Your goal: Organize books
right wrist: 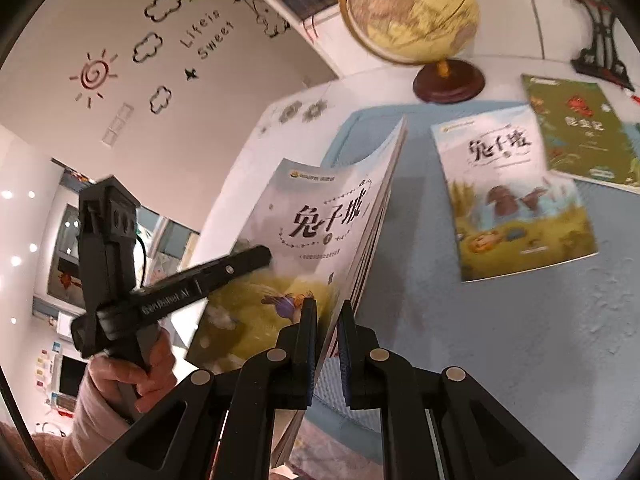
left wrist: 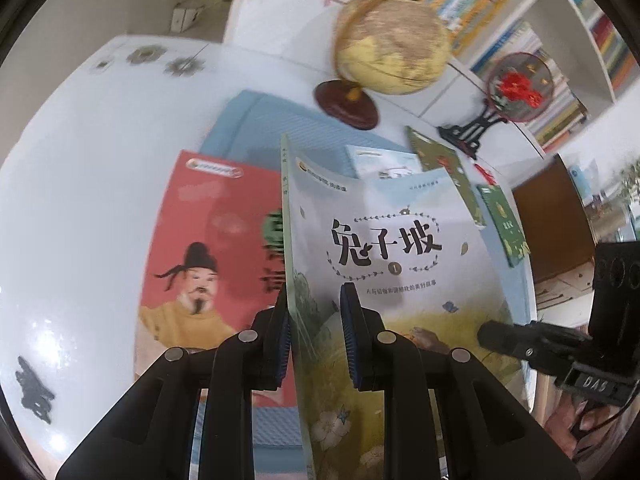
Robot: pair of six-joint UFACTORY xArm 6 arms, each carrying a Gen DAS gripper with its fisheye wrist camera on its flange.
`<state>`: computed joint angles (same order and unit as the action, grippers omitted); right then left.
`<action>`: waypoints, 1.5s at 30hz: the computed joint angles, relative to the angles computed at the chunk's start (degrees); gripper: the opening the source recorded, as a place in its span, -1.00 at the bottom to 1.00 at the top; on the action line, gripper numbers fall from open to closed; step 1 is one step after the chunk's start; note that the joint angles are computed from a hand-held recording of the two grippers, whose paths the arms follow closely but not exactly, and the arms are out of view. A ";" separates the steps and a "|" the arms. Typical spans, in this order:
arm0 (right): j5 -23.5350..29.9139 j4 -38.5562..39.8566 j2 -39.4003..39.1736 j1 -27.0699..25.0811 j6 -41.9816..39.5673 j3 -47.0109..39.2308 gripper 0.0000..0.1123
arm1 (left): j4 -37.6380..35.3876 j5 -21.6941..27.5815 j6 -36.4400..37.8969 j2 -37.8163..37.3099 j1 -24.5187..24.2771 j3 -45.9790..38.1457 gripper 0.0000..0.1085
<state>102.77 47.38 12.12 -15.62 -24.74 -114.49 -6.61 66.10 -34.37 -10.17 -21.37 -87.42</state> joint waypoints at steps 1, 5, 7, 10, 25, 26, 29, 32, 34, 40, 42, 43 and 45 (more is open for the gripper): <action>-0.68 -0.46 -0.06 0.97 0.30 0.70 -0.83 | -0.45 -0.06 0.58 -0.24 0.61 0.60 -0.65; -2.81 -0.94 0.48 3.83 1.66 1.31 -0.83 | -1.38 0.18 2.77 -0.41 2.84 1.76 -0.65; -4.01 -1.39 0.81 5.10 1.98 1.19 -0.83 | -2.40 -0.14 3.95 -0.34 4.16 2.27 -0.65; -4.69 -1.65 1.85 6.39 2.97 0.26 -0.83 | -3.31 -0.76 5.37 -0.29 5.62 2.94 -0.65; -8.31 -3.30 1.78 11.02 6.55 6.99 -0.82 | -11.09 -1.67 12.09 -0.47 12.78 8.40 -0.65; -8.36 -3.48 1.76 11.16 6.75 7.27 -0.82 | -11.22 -1.36 11.93 -0.39 13.01 8.61 -0.61; -7.94 -3.84 2.90 11.56 8.01 6.54 -0.82 | -12.16 -1.94 11.28 -0.78 13.83 9.68 -0.59; -7.96 -5.49 3.06 12.07 8.25 6.38 -0.82 | -11.70 -2.07 11.11 -1.31 14.28 10.18 -0.55; -7.36 -4.97 3.73 11.83 9.29 5.71 -0.81 | -11.84 -2.13 11.15 -1.50 14.33 10.41 -0.55; -7.23 -5.59 3.78 12.41 9.44 5.86 -0.80 | -10.45 -0.92 10.45 -1.35 14.06 9.65 -0.55; -7.50 -5.24 3.76 12.94 9.91 6.56 -0.80 | -10.10 -0.68 10.21 -1.60 14.02 9.74 -0.55; -7.39 -5.13 3.69 12.99 10.06 6.83 -0.79 | -10.02 -0.57 10.20 -1.73 14.04 9.82 -0.55; -7.54 -5.19 3.36 13.09 9.85 7.40 -0.79 | -9.99 -0.63 9.95 -1.90 14.11 9.98 -0.55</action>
